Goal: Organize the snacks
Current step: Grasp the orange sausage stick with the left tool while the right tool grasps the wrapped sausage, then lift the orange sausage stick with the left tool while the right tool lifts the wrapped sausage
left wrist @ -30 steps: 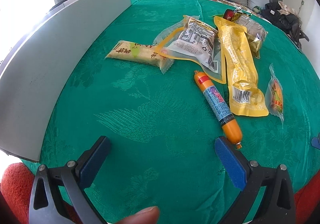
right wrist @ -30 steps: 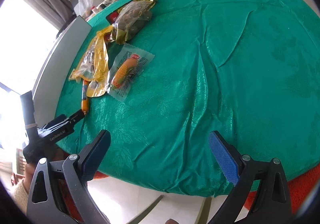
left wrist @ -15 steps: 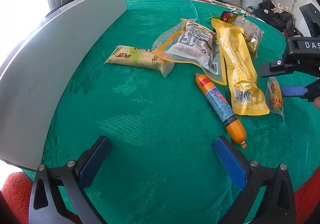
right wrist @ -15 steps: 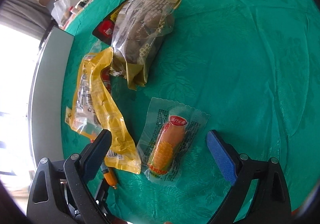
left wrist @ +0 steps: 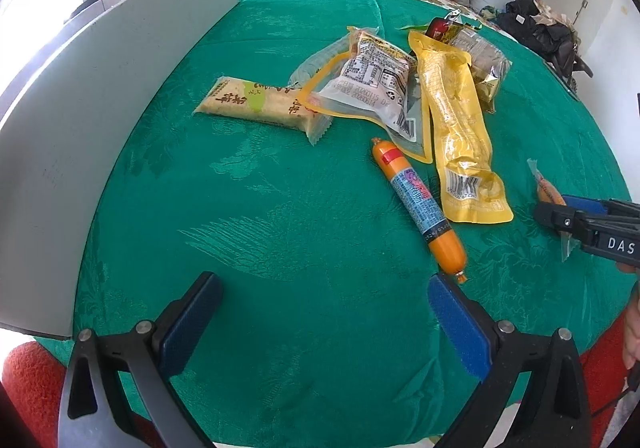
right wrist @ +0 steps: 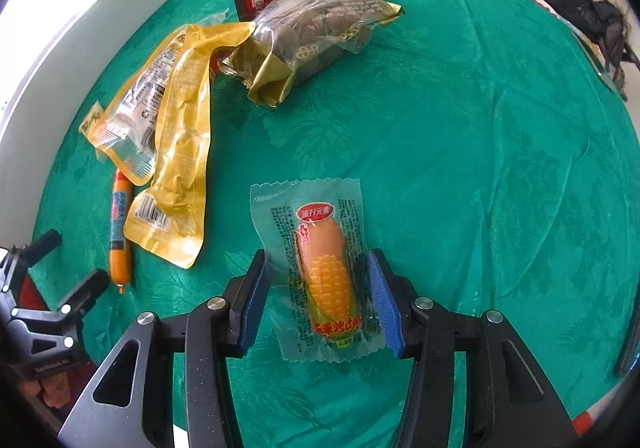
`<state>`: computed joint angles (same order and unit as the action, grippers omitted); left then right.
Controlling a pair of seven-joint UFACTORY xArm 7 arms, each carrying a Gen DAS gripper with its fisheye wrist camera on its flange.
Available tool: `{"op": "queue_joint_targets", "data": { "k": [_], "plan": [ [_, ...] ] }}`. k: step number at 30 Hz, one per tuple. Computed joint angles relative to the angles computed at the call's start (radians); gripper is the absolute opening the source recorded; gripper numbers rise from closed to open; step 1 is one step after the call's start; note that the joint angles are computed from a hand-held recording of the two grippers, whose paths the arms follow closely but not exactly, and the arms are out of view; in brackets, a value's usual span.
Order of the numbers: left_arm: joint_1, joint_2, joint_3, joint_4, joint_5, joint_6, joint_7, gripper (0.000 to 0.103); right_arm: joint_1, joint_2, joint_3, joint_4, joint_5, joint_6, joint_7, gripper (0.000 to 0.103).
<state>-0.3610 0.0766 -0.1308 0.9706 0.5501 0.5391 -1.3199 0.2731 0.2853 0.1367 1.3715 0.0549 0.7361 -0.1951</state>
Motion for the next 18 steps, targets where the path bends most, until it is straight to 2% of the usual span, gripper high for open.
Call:
{"op": "queue_joint_targets", "data": {
  "k": [1, 2, 3, 6, 9, 10, 11, 14, 16, 17, 18],
  "plan": [
    [0.004, 0.007, 0.000, 0.006, -0.023, -0.031, 0.003, 0.097, -0.009, -0.015, 0.000, -0.025, 0.010, -0.016, -0.013, 0.063],
    [0.010, 0.021, -0.002, 0.021, -0.072, -0.051, 0.034, 0.094, -0.017, -0.028, 0.001, -0.050, 0.022, -0.038, -0.028, 0.065],
    [0.014, 0.045, -0.005, 0.053, -0.122, -0.050, 0.072, 0.093, -0.024, -0.039, 0.003, -0.071, 0.035, -0.057, -0.045, 0.065],
    [0.001, 0.135, 0.007, 0.187, -0.170, 0.006, 0.146, 0.081, -0.034, -0.050, 0.001, -0.083, 0.048, -0.057, -0.068, 0.065],
    [-0.043, 0.192, 0.041, 0.288, -0.134, 0.124, 0.140, 0.050, -0.038, -0.038, 0.000, -0.056, 0.057, -0.017, -0.075, 0.066],
    [-0.043, 0.187, 0.043, 0.281, -0.137, 0.119, 0.153, 0.027, -0.043, -0.038, 0.001, -0.047, 0.067, 0.002, -0.085, 0.066],
    [-0.023, 0.165, 0.034, 0.245, -0.180, 0.073, 0.195, 0.016, -0.033, -0.032, 0.003, -0.021, 0.059, 0.030, -0.070, 0.066],
    [0.024, 0.074, 0.019, 0.108, -0.292, -0.020, 0.308, 0.015, -0.045, -0.024, -0.001, 0.009, 0.071, 0.079, -0.097, 0.066],
    [0.044, 0.022, 0.012, 0.031, -0.414, -0.081, 0.425, 0.015, -0.062, -0.013, -0.004, 0.040, 0.093, 0.132, -0.122, 0.066],
    [0.090, 0.002, -0.030, 0.004, -0.452, -0.097, 0.467, 0.015, -0.065, 0.006, -0.004, 0.071, 0.099, 0.165, -0.129, 0.066],
    [0.094, -0.007, -0.032, -0.004, -0.447, -0.089, 0.477, 0.016, -0.065, 0.023, -0.003, 0.098, 0.099, 0.194, -0.138, 0.067]
  ]
}}
